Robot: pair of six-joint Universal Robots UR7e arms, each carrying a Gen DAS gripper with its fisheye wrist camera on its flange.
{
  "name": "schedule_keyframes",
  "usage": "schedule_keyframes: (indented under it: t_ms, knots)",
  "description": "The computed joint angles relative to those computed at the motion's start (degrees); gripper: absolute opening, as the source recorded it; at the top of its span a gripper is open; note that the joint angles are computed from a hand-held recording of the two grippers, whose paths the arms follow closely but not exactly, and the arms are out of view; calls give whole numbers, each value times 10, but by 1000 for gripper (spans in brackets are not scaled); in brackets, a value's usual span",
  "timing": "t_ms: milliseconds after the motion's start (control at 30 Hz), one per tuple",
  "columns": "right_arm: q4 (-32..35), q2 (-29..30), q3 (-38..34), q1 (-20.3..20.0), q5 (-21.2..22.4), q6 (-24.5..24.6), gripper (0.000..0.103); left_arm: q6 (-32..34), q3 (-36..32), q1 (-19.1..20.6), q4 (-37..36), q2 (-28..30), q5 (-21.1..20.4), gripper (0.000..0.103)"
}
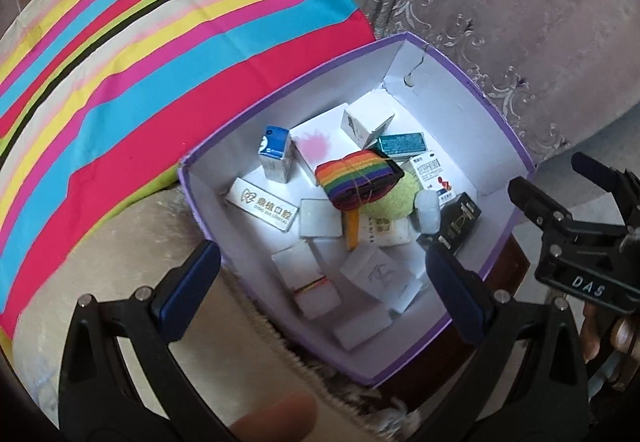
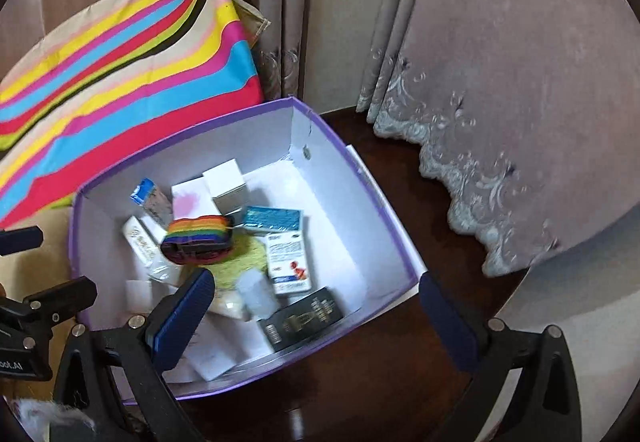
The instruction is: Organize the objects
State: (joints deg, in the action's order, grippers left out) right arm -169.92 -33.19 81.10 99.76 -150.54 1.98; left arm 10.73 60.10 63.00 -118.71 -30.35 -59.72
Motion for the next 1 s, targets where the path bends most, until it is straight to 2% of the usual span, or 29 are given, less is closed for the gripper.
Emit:
schedule_keyframes:
  t_ms: [100, 200, 433, 1000]
  knots:
    - [4, -4, -2, -9, 4, -16, 103, -41, -5, 0, 8, 7, 4, 103]
    - [0, -13, 5, -20, 27, -25, 103, -58, 2, -1, -3, 7, 10, 103]
    - [9, -17, 6, -34, 31, -45, 103, -24, 9, -1, -21, 9, 14, 103]
    - [49, -7, -10, -41, 39, -32, 103, -31, 4, 1, -21, 18, 19, 103]
